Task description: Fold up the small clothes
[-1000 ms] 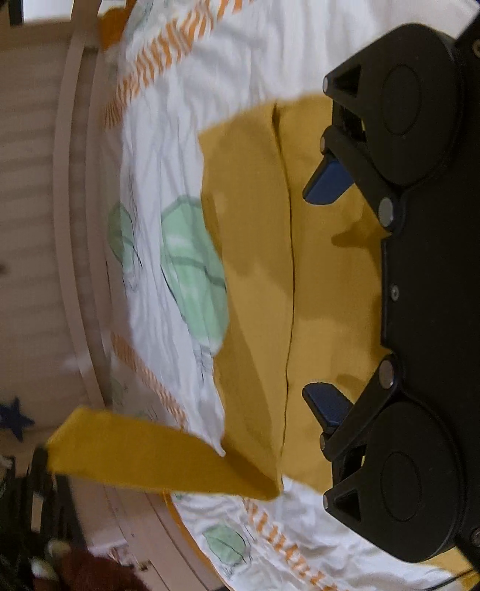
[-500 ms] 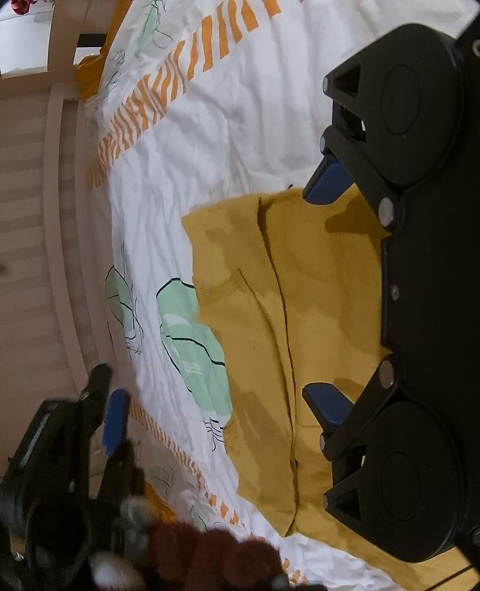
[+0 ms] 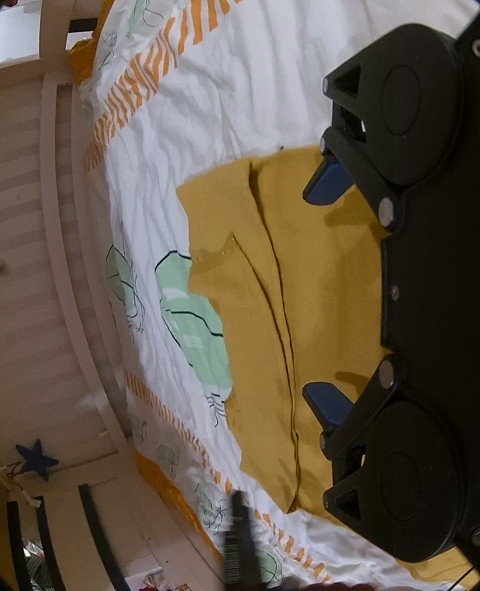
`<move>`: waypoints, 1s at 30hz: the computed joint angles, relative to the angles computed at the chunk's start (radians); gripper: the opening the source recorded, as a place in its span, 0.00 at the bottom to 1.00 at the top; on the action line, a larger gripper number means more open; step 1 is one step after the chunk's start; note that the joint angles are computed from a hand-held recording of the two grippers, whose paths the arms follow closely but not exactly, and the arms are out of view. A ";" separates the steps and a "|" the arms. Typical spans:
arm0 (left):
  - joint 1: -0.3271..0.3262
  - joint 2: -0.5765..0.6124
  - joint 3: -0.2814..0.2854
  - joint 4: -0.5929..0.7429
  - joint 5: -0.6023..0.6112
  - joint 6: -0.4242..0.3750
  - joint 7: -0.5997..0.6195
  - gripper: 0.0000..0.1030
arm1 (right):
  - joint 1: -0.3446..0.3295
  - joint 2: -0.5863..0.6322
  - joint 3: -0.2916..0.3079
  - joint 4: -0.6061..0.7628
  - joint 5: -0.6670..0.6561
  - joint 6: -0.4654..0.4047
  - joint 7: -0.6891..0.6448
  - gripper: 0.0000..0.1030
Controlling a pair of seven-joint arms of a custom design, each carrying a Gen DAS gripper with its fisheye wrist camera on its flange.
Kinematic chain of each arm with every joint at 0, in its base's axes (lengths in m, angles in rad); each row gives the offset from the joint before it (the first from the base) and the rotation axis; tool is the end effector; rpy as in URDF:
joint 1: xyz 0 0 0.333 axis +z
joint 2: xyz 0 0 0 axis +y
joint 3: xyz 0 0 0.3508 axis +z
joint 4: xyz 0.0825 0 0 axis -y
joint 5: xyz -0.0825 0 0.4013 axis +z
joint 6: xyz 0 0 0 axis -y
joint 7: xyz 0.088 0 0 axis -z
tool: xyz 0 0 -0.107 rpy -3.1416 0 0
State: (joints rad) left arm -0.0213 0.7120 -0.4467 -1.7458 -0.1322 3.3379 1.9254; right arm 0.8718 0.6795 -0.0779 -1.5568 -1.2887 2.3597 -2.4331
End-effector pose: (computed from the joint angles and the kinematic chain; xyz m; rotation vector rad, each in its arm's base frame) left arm 0.7018 -0.2602 0.3191 -1.3331 2.0951 -1.1468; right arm 0.5324 0.5391 0.2849 -1.1386 1.9803 -0.8074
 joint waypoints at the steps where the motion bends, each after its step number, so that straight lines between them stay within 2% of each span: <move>1: -0.007 0.000 0.020 -0.002 -0.016 -0.006 -0.013 0.33 | 0.000 0.006 0.001 0.006 0.000 0.001 -0.006 0.99; 4: -0.034 0.005 0.085 -0.008 -0.058 -0.021 -0.043 0.33 | -0.005 0.025 0.006 0.028 0.025 0.005 -0.037 0.97; 7: -0.038 0.012 0.112 -0.009 -0.074 -0.036 -0.052 0.33 | -0.008 0.048 0.008 0.053 0.066 0.009 -0.083 0.96; 8: -0.024 0.018 0.102 -0.012 -0.071 -0.036 -0.048 0.33 | -0.006 0.054 0.006 0.059 0.077 0.009 -0.096 0.96; 11: 0.047 0.048 0.025 -0.025 -0.038 0.005 -0.023 0.33 | 0.002 0.065 -0.004 0.072 0.101 0.009 -0.122 0.96; 16: 0.051 0.088 0.015 -0.039 0.029 0.107 -0.010 0.38 | 0.009 0.082 -0.016 0.087 0.137 0.014 -0.146 0.96; 18: 0.067 0.102 0.000 -0.038 0.060 0.116 -0.021 0.41 | 0.011 0.088 -0.018 0.094 0.149 0.014 -0.161 0.97; 21: 0.137 0.142 -0.069 -0.024 0.116 0.112 -0.057 0.42 | 0.010 0.097 -0.020 0.108 0.172 0.013 -0.195 0.99; 22: 0.142 0.147 -0.074 -0.020 0.124 0.110 -0.066 0.42 | 0.010 0.102 -0.019 0.115 0.183 0.008 -0.210 0.99; 24: 0.110 0.138 -0.040 -0.022 0.120 0.121 -0.072 0.42 | 0.011 0.109 -0.021 0.127 0.200 0.001 -0.235 0.99; 28: -0.009 0.109 0.083 -0.027 0.074 0.150 -0.061 0.43 | 0.012 0.101 -0.028 0.120 0.216 0.013 -0.248 0.98; 30: -0.056 0.100 0.130 -0.028 0.049 0.159 -0.049 0.43 | 0.017 0.085 -0.040 0.101 0.199 0.036 -0.224 0.86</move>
